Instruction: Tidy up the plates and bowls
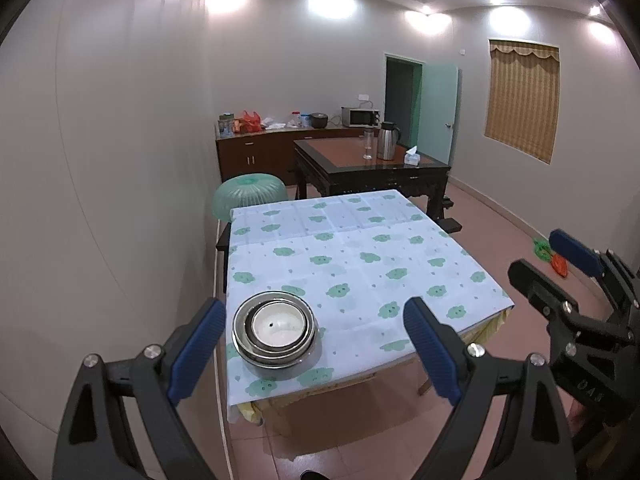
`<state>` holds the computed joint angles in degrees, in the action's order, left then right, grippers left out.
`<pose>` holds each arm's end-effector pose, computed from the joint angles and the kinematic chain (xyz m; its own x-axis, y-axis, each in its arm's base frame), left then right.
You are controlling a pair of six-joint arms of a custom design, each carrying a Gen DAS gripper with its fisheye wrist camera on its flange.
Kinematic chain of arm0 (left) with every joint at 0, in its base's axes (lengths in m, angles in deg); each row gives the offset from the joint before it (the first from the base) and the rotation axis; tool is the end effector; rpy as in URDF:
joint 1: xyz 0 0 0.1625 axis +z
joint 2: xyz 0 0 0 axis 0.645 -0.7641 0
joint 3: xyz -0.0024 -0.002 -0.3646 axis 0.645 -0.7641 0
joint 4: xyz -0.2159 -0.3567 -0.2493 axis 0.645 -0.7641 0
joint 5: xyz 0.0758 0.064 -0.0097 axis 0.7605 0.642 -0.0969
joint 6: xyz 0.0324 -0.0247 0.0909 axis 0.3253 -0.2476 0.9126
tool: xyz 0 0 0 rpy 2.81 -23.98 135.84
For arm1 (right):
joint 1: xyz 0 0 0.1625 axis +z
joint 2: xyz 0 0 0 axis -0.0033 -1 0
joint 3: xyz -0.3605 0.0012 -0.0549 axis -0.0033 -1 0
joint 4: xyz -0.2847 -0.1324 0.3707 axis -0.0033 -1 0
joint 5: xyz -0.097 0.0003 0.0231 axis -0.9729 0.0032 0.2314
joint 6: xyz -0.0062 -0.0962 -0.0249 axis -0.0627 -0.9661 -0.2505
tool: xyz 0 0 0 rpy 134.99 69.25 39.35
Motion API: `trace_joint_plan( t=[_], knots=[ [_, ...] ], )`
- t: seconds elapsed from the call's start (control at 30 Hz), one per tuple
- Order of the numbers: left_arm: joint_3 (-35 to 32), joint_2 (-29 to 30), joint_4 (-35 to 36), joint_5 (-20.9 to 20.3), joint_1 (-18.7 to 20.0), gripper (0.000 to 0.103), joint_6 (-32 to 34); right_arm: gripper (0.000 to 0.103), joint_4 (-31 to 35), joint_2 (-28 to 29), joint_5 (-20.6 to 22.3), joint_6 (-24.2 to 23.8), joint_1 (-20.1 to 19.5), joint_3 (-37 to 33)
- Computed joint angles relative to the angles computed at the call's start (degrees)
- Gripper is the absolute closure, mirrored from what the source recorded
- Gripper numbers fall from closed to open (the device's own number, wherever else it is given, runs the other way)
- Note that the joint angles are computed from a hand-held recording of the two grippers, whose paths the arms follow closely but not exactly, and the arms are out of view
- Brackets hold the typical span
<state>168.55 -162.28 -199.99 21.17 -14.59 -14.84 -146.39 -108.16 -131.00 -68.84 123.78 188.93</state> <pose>-0.4452 -0.4385 0.1859 -0.6219 0.4839 -0.6157 0.7777 0.4739 -0.4131 0.2776 -0.3259 0.3882 -0.6342 0.1790 0.7522 -0.6702 0.3578 -0.6502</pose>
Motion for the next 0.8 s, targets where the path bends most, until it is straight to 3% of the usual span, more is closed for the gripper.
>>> trace_joint_plan(
  t=[0.13,0.37,0.8],
  knots=[
    [-0.37,0.26,-1.24,0.89,-0.17,0.004,0.41,0.03,-0.55,0.07,0.98,-0.63,-0.55,-0.29],
    [-0.66,1.06,-4.81,2.74,-0.41,0.004,2.77,0.03,-6.42,1.52,3.24,-4.62,-0.78,-0.71],
    [-2.34,1.97,-1.72,0.28,0.39,0.0,2.44,0.03,-3.21,1.59,3.35,-2.05,-1.97,-1.01]
  ],
)
